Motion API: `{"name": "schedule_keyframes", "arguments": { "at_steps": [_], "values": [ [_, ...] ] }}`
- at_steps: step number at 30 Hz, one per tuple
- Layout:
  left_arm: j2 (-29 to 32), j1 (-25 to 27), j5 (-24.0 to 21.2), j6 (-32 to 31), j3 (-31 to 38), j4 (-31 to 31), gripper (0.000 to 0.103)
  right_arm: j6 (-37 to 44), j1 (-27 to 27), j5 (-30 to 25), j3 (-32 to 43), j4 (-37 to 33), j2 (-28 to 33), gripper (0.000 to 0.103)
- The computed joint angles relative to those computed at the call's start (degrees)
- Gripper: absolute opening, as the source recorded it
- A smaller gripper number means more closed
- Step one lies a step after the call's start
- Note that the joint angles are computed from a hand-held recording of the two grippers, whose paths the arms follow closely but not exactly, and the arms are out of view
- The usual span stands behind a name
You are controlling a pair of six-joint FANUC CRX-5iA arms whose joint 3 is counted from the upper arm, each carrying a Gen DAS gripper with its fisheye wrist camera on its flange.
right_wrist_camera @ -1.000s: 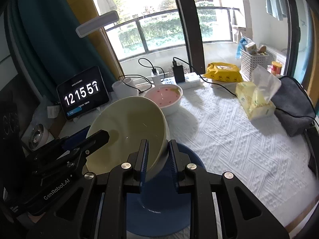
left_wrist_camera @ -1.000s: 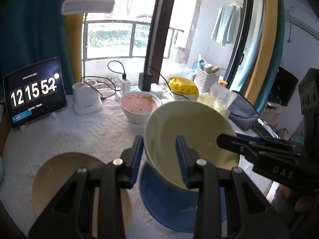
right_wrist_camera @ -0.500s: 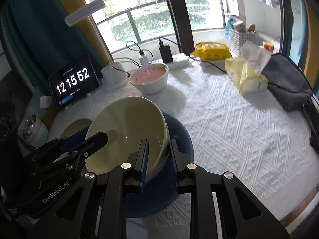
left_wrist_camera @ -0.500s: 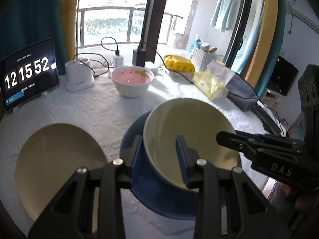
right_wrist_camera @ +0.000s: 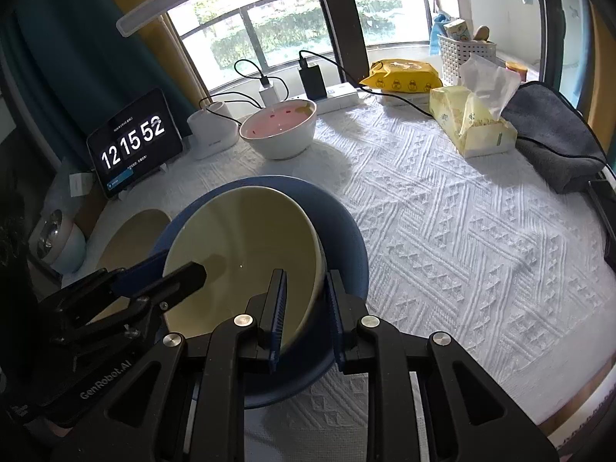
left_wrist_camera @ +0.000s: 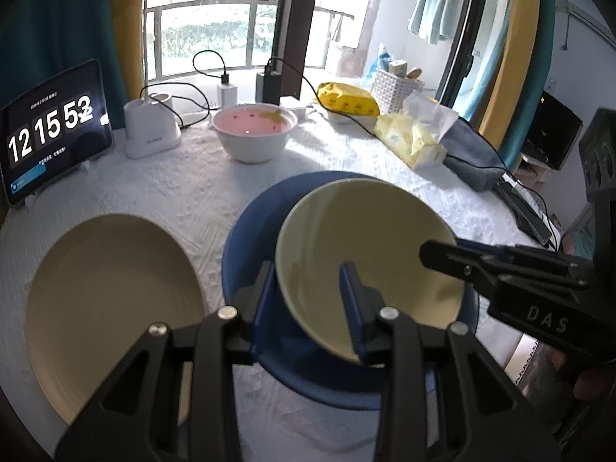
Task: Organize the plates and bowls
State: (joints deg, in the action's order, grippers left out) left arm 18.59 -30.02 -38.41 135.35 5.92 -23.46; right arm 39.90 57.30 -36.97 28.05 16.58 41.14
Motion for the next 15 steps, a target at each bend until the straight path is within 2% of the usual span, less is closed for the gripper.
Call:
{"name": "schedule_keyframes", "arguments": {
  "at_steps": [8, 12, 15],
  "values": [
    [-0.1, 0.1, -0.5, -0.5, -0.1, 0.2, 0.035, 0.0, 0.7, -2.1, 1.4, 3.5, 1.3, 0.023],
    [0.0, -1.1, -2.8, 1.3, 1.3, -3.0, 0.036, 0.8, 0.9, -3.4, 2.7, 4.0, 2.2, 0.023],
    [-1.2, -1.6, -1.9, 2.7, 0.8, -5.1, 0.036, 2.8, 0.7, -3.1, 3.4, 1.7, 2.5, 0.023]
  ]
}}
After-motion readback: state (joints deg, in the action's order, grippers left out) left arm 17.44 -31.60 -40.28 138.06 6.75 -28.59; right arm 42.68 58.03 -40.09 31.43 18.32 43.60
